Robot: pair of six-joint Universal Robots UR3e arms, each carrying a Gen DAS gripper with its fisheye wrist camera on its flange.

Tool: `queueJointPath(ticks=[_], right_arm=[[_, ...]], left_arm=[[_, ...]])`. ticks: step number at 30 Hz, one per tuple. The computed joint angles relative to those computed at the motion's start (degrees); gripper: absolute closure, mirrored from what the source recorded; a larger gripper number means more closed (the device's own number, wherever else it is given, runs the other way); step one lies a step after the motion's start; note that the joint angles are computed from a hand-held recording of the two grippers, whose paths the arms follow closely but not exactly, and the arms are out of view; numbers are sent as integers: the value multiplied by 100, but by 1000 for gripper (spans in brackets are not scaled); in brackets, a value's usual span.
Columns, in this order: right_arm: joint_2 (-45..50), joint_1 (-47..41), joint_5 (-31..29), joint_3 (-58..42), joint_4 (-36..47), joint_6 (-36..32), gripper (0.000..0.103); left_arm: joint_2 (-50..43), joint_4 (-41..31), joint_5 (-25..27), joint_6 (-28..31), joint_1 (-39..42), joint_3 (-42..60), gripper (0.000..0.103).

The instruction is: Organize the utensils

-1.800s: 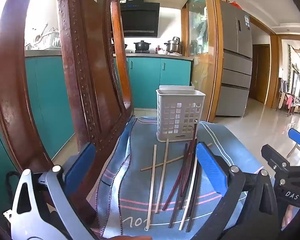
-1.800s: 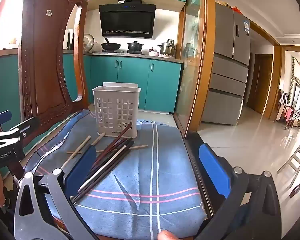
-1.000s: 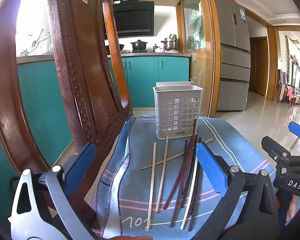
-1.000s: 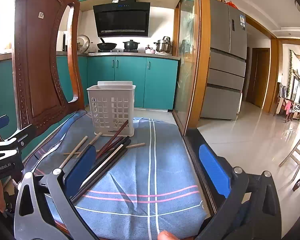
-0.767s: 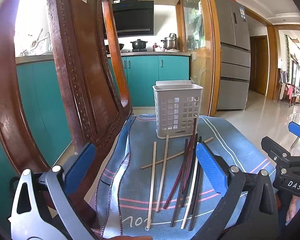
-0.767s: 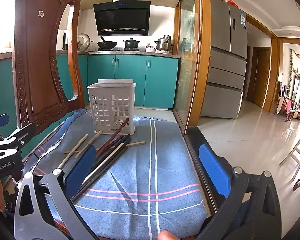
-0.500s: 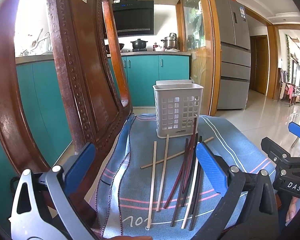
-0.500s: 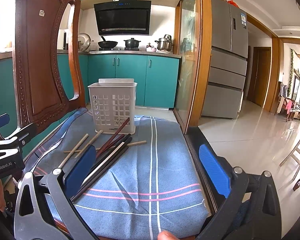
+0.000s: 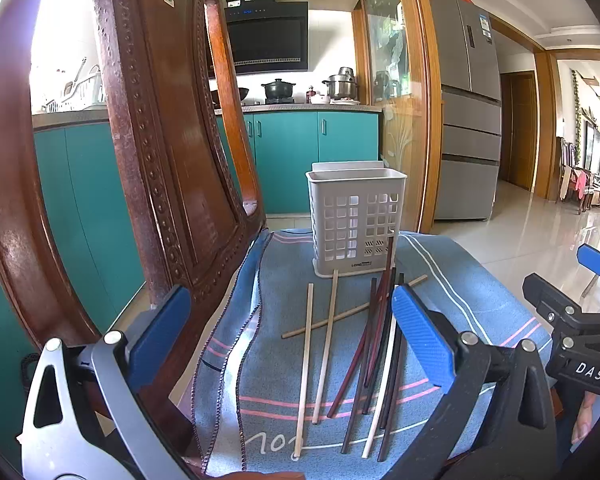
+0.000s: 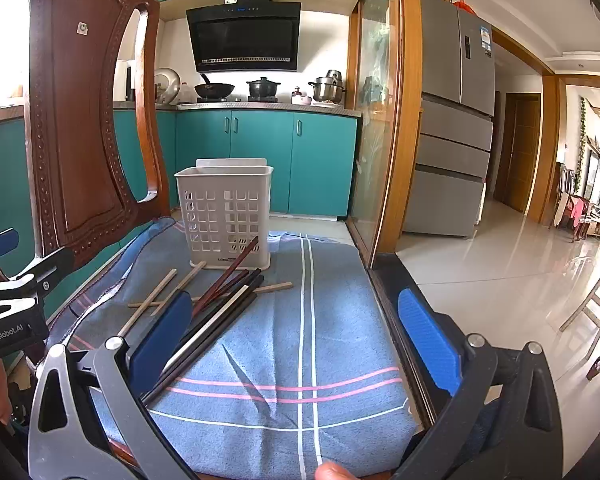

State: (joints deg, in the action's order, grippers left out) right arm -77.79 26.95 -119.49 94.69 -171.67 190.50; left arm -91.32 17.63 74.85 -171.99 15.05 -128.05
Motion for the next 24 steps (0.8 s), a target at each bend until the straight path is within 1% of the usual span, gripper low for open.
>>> queueJointPath(ticks=[24], right_arm=[[-82, -30, 17, 97, -61, 0, 2]], left_arm=[[-10, 41, 35, -1, -37, -17, 3]])
